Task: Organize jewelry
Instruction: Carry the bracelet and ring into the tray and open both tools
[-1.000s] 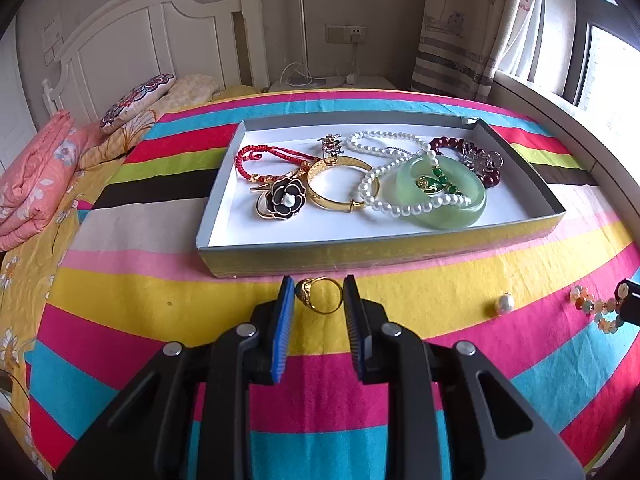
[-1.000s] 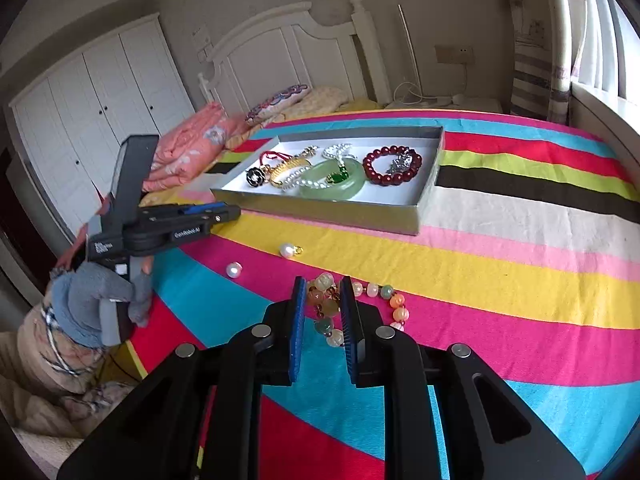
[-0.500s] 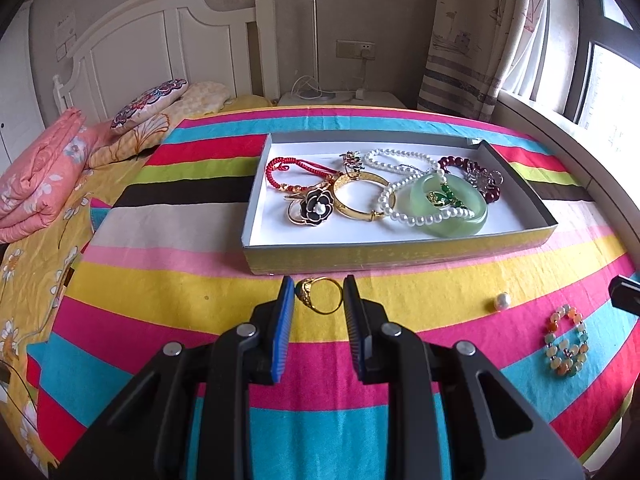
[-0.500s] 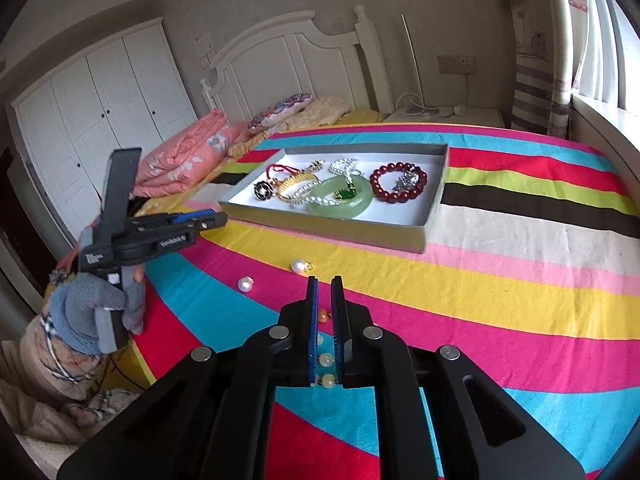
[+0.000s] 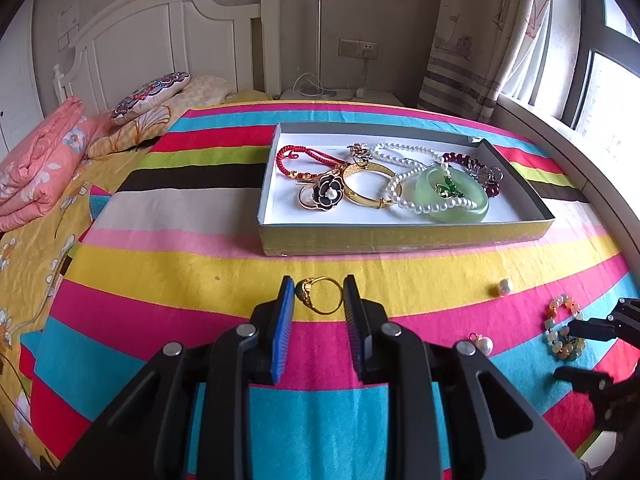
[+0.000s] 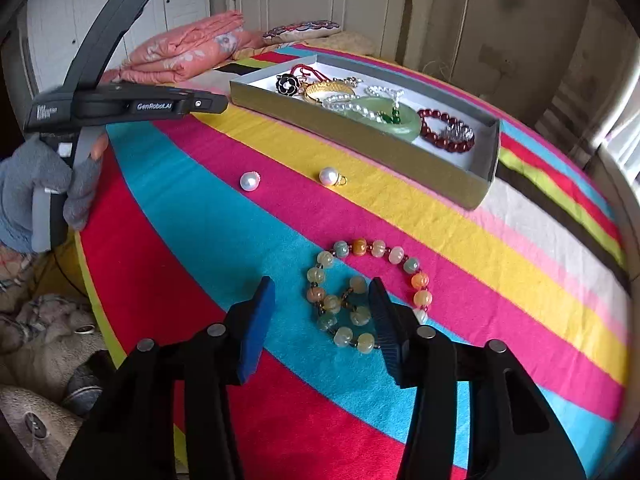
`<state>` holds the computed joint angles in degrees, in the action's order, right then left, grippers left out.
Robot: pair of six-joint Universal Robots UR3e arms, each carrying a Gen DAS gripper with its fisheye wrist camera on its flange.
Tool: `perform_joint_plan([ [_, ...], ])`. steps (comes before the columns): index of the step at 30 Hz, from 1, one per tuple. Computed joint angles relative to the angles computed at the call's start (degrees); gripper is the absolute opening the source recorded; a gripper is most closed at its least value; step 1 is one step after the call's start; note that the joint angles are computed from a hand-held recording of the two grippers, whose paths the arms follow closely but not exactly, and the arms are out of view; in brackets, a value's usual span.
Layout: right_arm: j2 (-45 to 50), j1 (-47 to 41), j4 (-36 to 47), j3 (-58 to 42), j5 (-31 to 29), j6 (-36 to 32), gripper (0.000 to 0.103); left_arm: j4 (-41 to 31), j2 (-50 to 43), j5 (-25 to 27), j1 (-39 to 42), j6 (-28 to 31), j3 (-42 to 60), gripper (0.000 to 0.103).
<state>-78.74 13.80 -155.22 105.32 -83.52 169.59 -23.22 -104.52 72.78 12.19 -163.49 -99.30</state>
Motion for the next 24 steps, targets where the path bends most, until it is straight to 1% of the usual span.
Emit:
perform_joint_plan([
  [1, -0.45, -0.06, -1.02, 0.96, -0.86, -0.32, 0.029, 0.16, 0.34, -0.29, 0.29, 0.12, -0.42, 0.024],
  [2, -1.1, -0.15, -1.18, 1.77, -1.22, -0.93, 0.022, 0.3, 0.59, -0.49, 0.52, 0.23, -0.73, 0.024],
  [4, -1.71, 0.66, -2.36, 2.99, -3.3, -0.74, 0.02, 0.71, 1.2, -1.01, 1.06, 0.3, -1.61, 0.024],
  [7, -3.39, 0.32, -5.88, 6.79, -2.47, 1.24, 0.019, 1.02, 1.95, -1.56, 1.58, 0.33, -2.6, 0.024],
  [8, -4.35, -0.37, -7.25, 8.3, -1.18, 2.03, 0.012, 1.12, 2.22, -1.61, 1.73, 0.52, -2.9, 0.024],
  [9, -5.6, -1.54, -8.3, 9.57, 1.06, 2.93, 0.011, 1.39, 2.29, -1.48, 1.7, 0.64, -3.07, 0.024],
  [11, -8.56, -5.44, -9.98, 12.5, 8.28, 4.33, 0.011, 2.16, 2.59, -1.15, 1.56, 0.84, -3.72, 0.024],
  [13, -9.88, -7.65, -11.7, 13.93, 11.66, 6.16, 0.011, 2.49, 2.68, -0.85, 1.21, 0.78, -3.88, 0.024],
  [17, -11.9, -13.01, -16.97, 17.72, 20.25, 11.19, 0.011, 2.97, 3.15, -0.63, 0.83, 0.81, -4.42, 0.024],
  [18, -12.4, -13.94, -17.95, 18.42, 21.4, 12.04, 0.011, 3.12, 3.29, -0.57, 0.72, 0.85, -4.52, 0.024],
  [24, -14.81, -14.08, -18.72, 17.54, 19.42, 14.01, 0.011, 3.68, 4.04, -0.26, -0.12, 1.0, -4.57, 0.024],
])
